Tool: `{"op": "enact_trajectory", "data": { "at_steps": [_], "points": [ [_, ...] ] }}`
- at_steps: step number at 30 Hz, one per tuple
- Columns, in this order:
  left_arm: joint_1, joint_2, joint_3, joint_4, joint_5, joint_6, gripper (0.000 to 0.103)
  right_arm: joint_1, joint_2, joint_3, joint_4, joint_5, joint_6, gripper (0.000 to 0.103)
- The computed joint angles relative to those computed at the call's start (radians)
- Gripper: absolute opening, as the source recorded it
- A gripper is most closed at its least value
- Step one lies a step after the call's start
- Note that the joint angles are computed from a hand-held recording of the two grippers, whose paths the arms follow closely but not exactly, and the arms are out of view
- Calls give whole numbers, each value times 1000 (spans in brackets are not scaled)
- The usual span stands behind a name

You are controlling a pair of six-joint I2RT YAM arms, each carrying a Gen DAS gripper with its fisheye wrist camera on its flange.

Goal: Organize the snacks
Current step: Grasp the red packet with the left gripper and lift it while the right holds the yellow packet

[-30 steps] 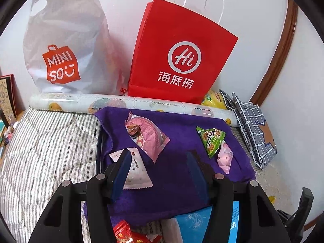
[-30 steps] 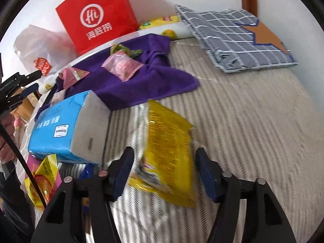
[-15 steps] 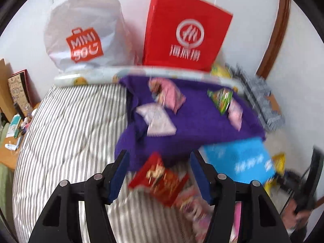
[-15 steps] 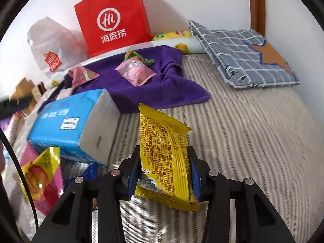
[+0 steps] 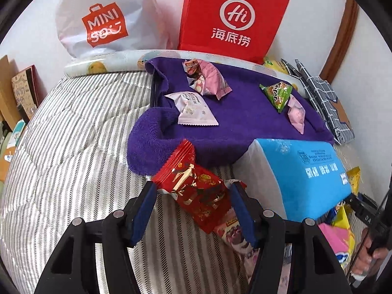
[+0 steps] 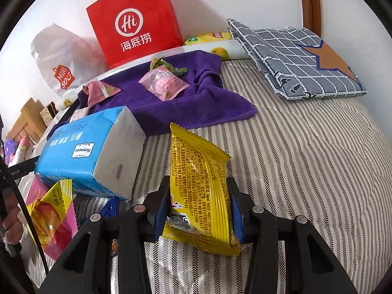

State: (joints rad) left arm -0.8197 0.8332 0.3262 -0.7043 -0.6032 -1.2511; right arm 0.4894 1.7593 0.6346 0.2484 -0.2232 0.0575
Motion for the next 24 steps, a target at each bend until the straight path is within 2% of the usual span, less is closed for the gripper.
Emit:
{"op": "enact_trajectory", "data": {
  "at_steps": [6,10,14,17,20,24],
  "points": [
    [37,76,20,34,14,28,65,-1,3,3,0,-4,2,44],
    [36,59,7,31,20,20,69,-5,4,2,2,-12,3,44],
    [139,-15,-38,98,102,114,72,-5,4,2,2,-13,4,44],
    [118,-12,-45,108,82,120,72,-6,3,2,1,-15,4,44],
    [96,-59,-59,103,78,115,55,-8,2,0,3,-19,6,44],
    [31,-54,-39,40,23,55,44,-9,3,0,3,-19,5,44]
  ]
}}
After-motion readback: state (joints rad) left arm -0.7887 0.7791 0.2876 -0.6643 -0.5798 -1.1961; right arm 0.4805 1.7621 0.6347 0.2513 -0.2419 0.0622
